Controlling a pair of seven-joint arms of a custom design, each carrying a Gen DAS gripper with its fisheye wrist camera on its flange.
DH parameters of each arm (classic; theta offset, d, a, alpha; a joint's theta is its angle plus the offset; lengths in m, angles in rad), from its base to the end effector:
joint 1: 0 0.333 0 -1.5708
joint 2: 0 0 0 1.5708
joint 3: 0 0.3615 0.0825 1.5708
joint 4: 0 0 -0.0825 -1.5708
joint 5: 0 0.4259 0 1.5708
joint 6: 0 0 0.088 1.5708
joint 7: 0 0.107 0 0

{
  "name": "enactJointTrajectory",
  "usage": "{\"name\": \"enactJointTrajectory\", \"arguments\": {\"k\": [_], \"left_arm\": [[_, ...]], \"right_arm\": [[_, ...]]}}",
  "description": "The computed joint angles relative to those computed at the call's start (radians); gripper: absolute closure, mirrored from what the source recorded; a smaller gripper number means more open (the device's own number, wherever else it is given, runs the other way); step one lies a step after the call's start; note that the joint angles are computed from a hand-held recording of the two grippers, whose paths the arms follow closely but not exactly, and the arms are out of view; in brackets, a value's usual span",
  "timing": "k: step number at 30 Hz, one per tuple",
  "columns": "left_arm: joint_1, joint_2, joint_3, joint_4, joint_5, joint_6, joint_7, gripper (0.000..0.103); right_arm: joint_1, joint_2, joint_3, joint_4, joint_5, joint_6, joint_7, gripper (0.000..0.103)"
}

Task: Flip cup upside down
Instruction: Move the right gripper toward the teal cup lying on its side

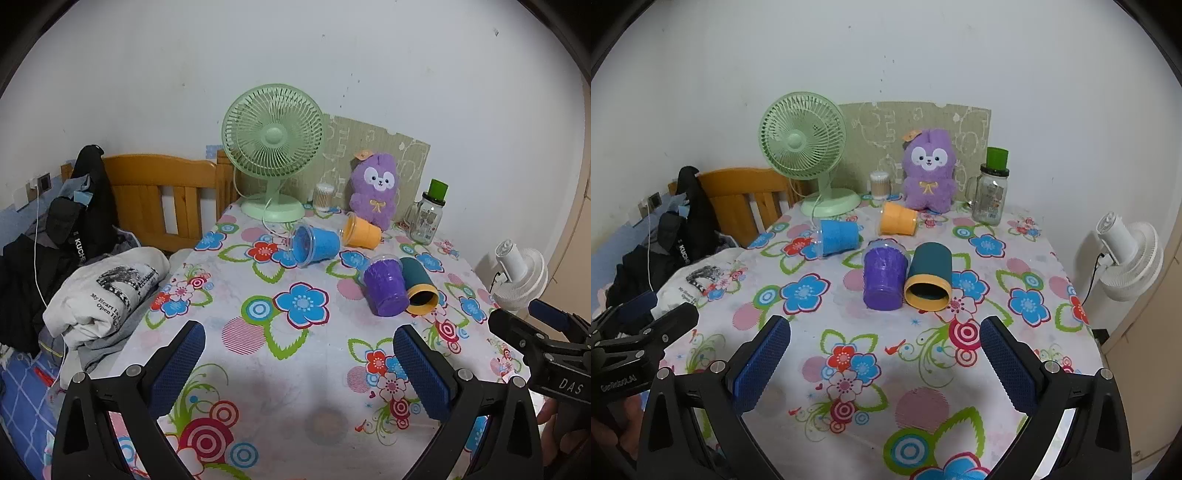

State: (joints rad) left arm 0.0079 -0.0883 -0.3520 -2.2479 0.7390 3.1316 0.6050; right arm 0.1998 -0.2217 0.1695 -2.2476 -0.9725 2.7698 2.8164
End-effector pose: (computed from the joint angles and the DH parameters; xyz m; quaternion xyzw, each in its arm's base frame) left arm 0.5215 -0.2544 0.5210 -0.5841 0.6645 -0.4008 0.2380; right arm 0.4975 0.2371 0.5515 -0.6065 0.6513 -0.3248 0.3202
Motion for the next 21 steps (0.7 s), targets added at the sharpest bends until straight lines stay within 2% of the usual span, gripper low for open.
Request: {"name": "enactJointTrajectory", "arguments": {"k": [4, 13, 21], "left_arm": [[-0.032, 0.033, 0.023, 0.021, -0.026, -0.019, 0.031, 0.000], [-0.133, 0.088, 0.122, 0.060, -0.059, -0.056, 0.069, 0.000], [-0.199, 0.129, 0.175, 0.090, -0.146, -0.073, 0.152, 0.000]], "right_arm": [[0.002, 0.037, -0.014, 0.027, 0.018, -0.006, -0.041, 0.000], [0.019, 0.113, -0.054, 0.076, 0.077, 0.004, -0.124, 0.000], [0.031, 0.137, -0.067, 0.092, 0.100, -0.005, -0.153, 0.000]]}}
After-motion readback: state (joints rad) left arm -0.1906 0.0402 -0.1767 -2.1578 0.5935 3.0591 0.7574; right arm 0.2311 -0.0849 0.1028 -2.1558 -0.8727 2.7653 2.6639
